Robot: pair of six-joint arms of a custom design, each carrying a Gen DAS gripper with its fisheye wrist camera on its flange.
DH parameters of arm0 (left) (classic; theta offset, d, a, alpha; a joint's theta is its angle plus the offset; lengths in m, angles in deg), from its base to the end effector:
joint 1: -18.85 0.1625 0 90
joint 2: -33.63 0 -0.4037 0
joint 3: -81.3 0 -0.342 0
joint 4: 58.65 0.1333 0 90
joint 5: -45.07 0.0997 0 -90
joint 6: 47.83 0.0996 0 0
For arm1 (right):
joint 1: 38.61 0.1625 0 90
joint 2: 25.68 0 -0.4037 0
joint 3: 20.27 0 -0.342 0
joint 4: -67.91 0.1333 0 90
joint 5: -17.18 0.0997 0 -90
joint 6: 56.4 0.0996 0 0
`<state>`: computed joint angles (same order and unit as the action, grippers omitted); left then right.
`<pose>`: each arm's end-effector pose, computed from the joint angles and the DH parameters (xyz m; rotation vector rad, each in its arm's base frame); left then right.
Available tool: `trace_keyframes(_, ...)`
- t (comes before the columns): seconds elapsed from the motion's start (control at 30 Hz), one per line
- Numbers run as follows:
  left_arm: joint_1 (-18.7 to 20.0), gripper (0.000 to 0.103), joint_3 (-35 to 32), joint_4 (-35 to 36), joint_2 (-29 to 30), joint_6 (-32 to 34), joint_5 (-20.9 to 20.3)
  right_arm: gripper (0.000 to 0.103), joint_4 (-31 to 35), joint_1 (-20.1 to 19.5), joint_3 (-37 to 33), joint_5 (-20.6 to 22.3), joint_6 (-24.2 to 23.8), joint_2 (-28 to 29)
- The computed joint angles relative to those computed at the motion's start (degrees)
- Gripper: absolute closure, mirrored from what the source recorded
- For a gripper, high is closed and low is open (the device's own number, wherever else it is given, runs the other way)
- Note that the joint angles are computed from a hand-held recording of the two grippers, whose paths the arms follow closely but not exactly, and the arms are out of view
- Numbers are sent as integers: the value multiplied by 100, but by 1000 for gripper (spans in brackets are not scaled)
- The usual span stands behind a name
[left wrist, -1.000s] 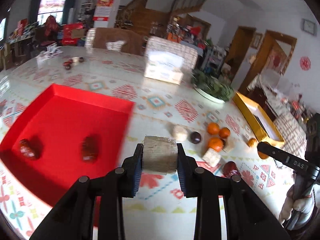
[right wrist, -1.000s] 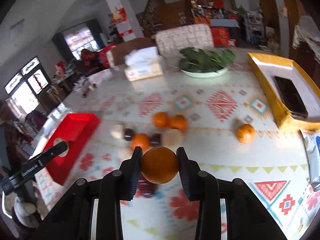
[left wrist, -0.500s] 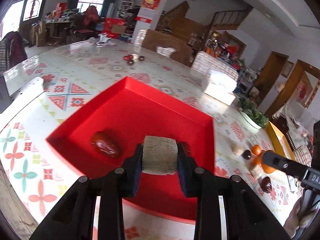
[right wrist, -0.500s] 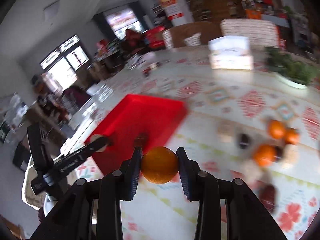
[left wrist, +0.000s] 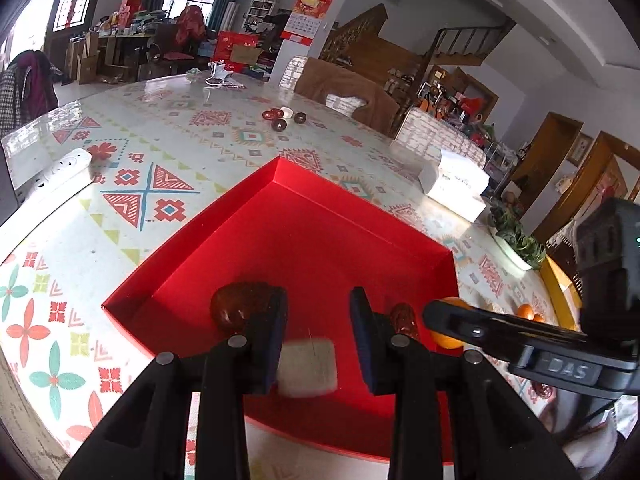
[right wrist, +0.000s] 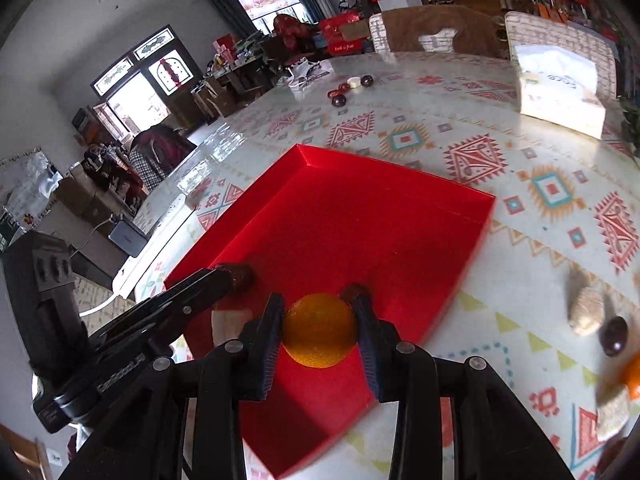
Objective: Organize fruits
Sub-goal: 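Carry the orange and yam chunk to the red tray and release both, then move both open tools back toward the remaining fruit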
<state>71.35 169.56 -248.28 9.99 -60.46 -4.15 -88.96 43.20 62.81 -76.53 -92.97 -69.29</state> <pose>-0.2331 -0.6296 0.0108 0.2545 2.5284 -1.1185 0.0272 -0.7016 0.1812 0.6742 -2.7577 0.6049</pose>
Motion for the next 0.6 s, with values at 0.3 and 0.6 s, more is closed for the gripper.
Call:
trace_keyframes(0.3, -32, 49, 225, -420, -135, 7, -102, 37, -73, -23, -196, 277, 199, 133)
trace_keyframes(0.6, -170, 42, 281, -554, -153, 60, -127, 35, -528, -175, 258, 566, 410, -296)
